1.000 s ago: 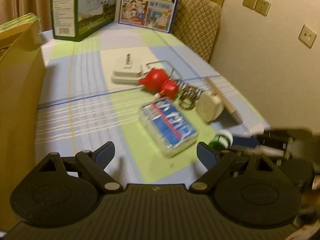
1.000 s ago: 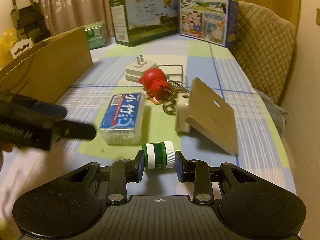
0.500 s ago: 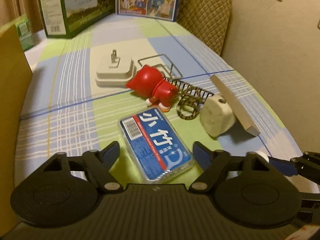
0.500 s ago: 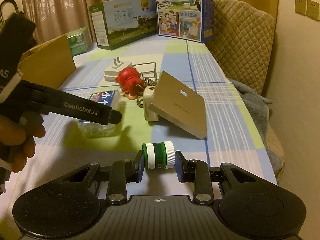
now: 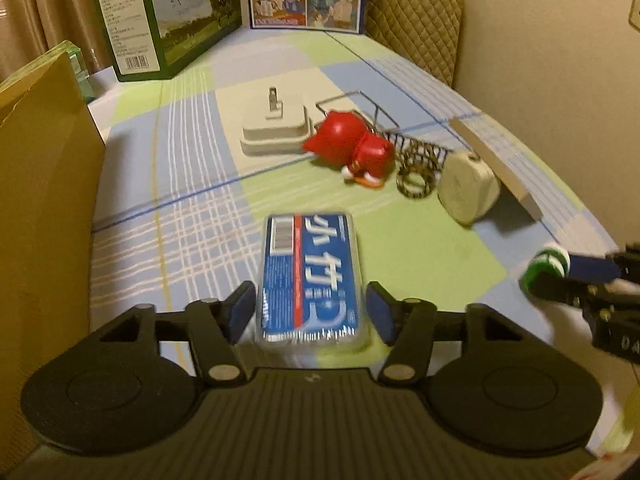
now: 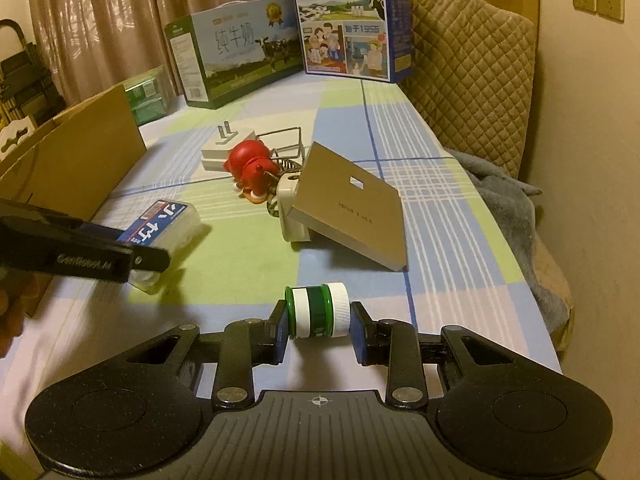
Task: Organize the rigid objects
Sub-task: 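Grasp the blue toothpick box with the left tool while the right tool holds the bottle, then carry the toothpick box into the cardboard box and release it with the left tool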
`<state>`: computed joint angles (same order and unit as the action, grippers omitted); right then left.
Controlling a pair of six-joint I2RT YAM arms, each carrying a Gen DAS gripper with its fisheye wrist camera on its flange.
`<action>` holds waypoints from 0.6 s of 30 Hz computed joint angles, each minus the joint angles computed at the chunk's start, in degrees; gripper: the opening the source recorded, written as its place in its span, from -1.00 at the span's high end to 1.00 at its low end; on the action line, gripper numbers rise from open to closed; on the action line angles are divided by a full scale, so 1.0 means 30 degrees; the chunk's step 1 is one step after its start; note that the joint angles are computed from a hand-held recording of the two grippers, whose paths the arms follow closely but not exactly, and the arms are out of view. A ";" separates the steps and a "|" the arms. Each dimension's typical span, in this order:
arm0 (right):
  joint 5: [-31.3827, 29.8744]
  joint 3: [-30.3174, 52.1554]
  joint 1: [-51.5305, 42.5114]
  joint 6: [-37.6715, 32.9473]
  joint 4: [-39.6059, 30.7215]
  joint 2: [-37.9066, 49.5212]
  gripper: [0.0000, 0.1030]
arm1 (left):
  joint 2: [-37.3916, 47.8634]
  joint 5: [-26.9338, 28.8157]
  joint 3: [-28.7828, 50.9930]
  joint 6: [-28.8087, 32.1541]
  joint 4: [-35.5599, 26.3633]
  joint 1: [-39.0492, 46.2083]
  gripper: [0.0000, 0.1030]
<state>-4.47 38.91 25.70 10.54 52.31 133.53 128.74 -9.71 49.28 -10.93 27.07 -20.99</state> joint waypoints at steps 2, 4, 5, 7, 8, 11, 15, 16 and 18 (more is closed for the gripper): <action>0.0064 -0.0062 -0.0002 0.0043 0.0035 -0.0023 0.45 | 0.0239 0.0038 0.0498 0.0074 -0.0142 0.0064 -0.14; 0.0090 -0.0075 -0.0019 0.0118 0.0021 -0.0007 0.45 | 0.0505 -0.0161 0.1075 0.0213 -0.0502 0.0006 -0.14; 0.0094 -0.0081 -0.0007 0.0142 0.0051 0.0006 0.45 | 0.0656 -0.0243 0.1364 0.0312 -0.0731 -0.0011 -0.13; 0.0112 -0.0072 -0.0009 0.0131 0.0036 0.0008 0.45 | 0.0910 -0.0309 0.1813 0.0406 -0.1213 -0.0009 -0.11; 0.0066 -0.0071 -0.0034 0.0164 0.0058 0.0028 0.45 | 0.1007 -0.0378 0.1962 0.0422 -0.1412 0.0000 -0.04; 0.0081 -0.0090 -0.0017 0.0288 0.0030 -0.0004 0.45 | 0.1035 -0.0273 0.1857 0.0456 -0.1352 0.0070 -0.04; 0.0139 -0.0337 0.0131 0.0280 -0.0053 -0.0406 0.45 | 0.0572 -0.0104 0.1211 0.0534 -0.1273 0.0011 -0.03; 0.0182 -0.0472 0.0196 0.0276 -0.0062 -0.0604 0.45 | 0.0391 -0.0094 0.0953 0.0547 -0.1144 -0.0049 -0.03; 0.0327 -0.0855 0.0329 0.0265 -0.0030 -0.1095 0.45 | -0.0110 -0.0048 0.0414 0.0489 -0.0998 -0.0151 -0.03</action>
